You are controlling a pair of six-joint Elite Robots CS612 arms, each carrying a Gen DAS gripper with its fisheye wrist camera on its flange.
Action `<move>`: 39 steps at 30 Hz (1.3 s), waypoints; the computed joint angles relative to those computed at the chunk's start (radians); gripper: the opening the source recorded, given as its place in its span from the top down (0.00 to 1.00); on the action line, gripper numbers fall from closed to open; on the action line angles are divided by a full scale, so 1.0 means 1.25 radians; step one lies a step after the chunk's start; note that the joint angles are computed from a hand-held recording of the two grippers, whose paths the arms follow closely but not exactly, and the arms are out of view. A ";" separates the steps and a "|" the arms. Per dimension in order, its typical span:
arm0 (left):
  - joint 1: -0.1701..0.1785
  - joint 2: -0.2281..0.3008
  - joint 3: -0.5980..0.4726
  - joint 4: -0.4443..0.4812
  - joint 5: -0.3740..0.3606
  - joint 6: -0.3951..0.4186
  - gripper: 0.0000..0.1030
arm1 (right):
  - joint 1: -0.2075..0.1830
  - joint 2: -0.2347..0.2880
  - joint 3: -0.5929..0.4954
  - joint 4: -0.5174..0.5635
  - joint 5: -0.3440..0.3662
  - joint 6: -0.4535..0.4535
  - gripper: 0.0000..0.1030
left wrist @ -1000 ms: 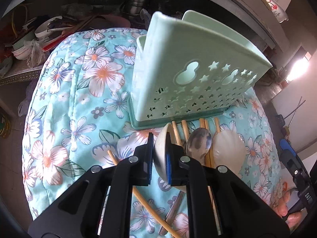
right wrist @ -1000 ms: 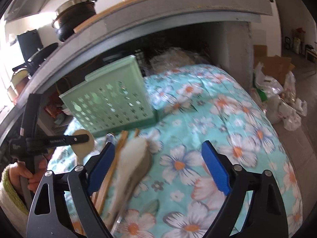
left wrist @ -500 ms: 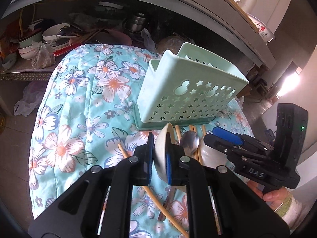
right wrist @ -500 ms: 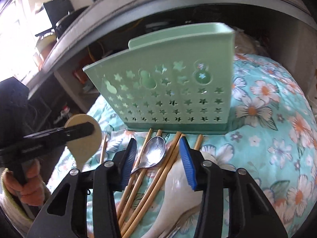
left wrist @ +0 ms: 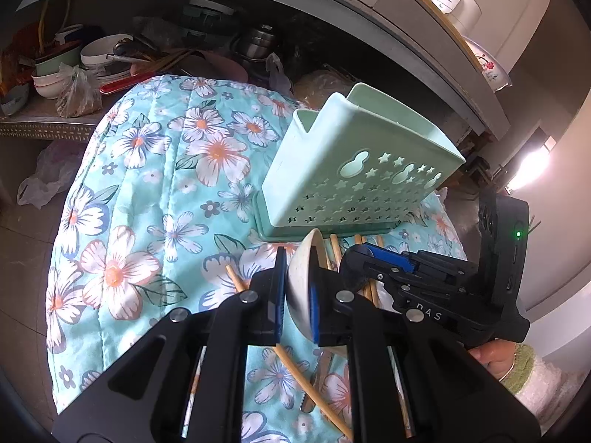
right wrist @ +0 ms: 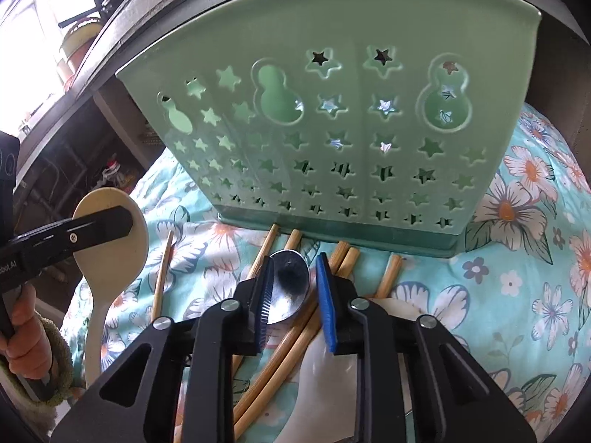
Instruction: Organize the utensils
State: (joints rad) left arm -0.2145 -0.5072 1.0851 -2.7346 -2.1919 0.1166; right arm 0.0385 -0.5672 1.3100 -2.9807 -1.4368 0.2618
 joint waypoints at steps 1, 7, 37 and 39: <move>0.000 0.001 -0.001 -0.002 0.000 -0.002 0.90 | 0.001 0.001 -0.001 0.002 0.001 -0.002 0.84; 0.003 0.007 -0.010 -0.007 0.001 -0.018 0.90 | 0.015 0.005 -0.010 -0.007 -0.033 -0.016 0.90; -0.015 -0.067 0.047 -0.381 0.129 -0.130 0.90 | 0.044 -0.132 0.165 -0.466 -0.396 -0.148 0.97; -0.020 -0.064 0.036 -0.432 0.158 -0.139 0.90 | 0.041 -0.137 0.166 -0.497 -0.408 -0.155 0.97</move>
